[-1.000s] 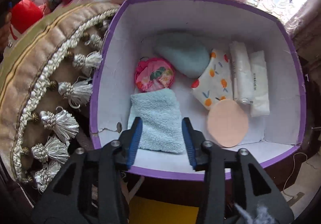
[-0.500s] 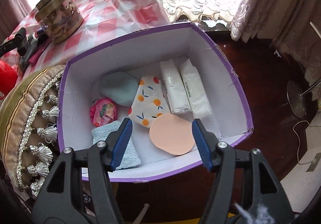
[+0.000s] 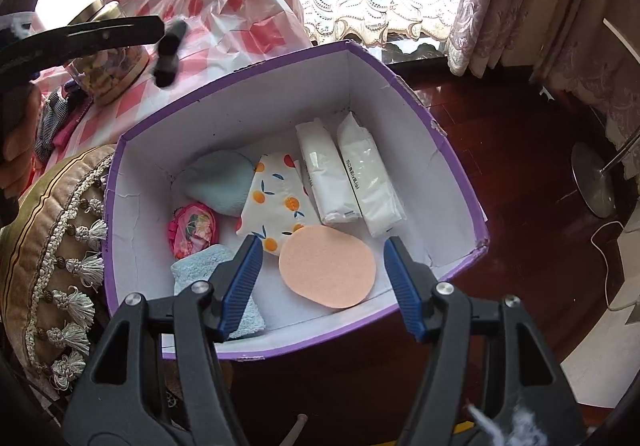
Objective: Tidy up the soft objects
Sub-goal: 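Lower the black strap item into the box and open the left gripper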
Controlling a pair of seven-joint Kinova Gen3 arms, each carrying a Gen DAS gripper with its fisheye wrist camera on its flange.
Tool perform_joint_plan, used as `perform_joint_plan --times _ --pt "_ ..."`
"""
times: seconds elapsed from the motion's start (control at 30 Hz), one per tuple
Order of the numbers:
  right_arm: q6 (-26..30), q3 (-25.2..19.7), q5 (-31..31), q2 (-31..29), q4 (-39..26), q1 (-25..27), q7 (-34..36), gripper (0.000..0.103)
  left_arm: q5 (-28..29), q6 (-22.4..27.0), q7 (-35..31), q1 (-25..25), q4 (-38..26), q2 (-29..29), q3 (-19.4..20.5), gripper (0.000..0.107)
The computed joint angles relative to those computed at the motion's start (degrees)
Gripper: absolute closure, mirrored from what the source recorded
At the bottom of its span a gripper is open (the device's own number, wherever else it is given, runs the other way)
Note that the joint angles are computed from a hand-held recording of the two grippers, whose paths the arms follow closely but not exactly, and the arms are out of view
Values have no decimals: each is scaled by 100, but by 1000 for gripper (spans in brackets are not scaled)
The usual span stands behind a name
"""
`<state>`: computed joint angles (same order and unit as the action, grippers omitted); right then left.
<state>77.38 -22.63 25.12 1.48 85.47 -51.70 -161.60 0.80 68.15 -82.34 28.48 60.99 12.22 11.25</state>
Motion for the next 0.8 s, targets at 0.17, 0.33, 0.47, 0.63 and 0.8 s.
perform_joint_plan --times 0.17,0.33,0.47,0.63,0.8 --pt "-99 5 -15 -5 18 27 30 36 179 -97 100 -155 249 -93 -46 50" --pt "-245 8 25 93 -111 -20 129 36 434 -238 148 -377 653 -414 -50 46" --pt "-154 18 219 289 -413 -224 237 36 659 -386 152 -559 1000 -720 -45 44" --pt "-81 129 472 523 -846 -540 372 36 664 -624 273 -726 1450 -1220 -49 40" --pt "26 277 832 850 -1377 -953 573 34 81 -972 809 -914 1926 -1823 83 30"
